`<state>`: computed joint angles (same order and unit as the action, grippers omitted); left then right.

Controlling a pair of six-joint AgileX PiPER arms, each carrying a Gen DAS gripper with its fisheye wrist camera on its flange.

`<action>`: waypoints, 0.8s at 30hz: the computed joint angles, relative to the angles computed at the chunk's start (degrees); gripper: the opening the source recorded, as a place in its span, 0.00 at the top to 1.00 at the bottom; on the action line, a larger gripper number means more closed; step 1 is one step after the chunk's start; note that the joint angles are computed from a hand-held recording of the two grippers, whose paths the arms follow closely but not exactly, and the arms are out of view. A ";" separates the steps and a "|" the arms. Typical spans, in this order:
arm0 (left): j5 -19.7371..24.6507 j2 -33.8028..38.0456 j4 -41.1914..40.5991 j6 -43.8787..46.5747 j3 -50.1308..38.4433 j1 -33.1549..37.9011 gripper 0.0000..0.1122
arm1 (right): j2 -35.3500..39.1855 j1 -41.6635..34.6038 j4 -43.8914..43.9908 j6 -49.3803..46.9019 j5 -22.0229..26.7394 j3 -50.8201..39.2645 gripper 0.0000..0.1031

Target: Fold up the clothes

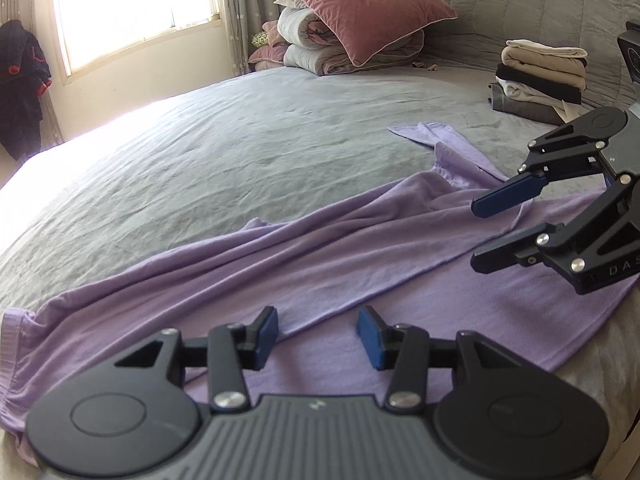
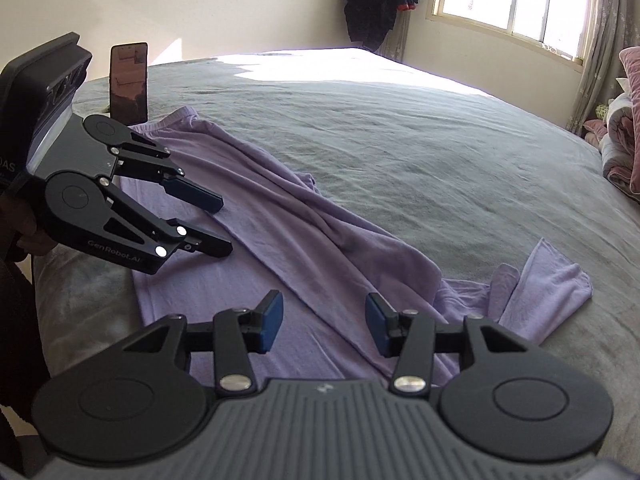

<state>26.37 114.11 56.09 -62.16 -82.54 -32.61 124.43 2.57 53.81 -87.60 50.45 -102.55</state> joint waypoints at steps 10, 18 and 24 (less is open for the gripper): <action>-0.53 -1.47 7.91 -10.07 3.66 0.25 0.59 | 1.60 3.67 -0.01 -0.13 -3.75 -2.62 1.00; 1.19 -1.85 10.20 -13.16 4.17 0.25 0.59 | -1.96 2.05 5.12 -4.80 -0.45 0.70 0.99; -0.51 -2.04 7.29 -10.56 3.50 0.64 0.59 | -1.07 4.47 -0.59 -4.83 -3.43 1.86 0.85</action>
<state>25.86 112.07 63.38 -72.72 -79.03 -31.97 123.37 7.04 53.22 -92.43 47.01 -100.69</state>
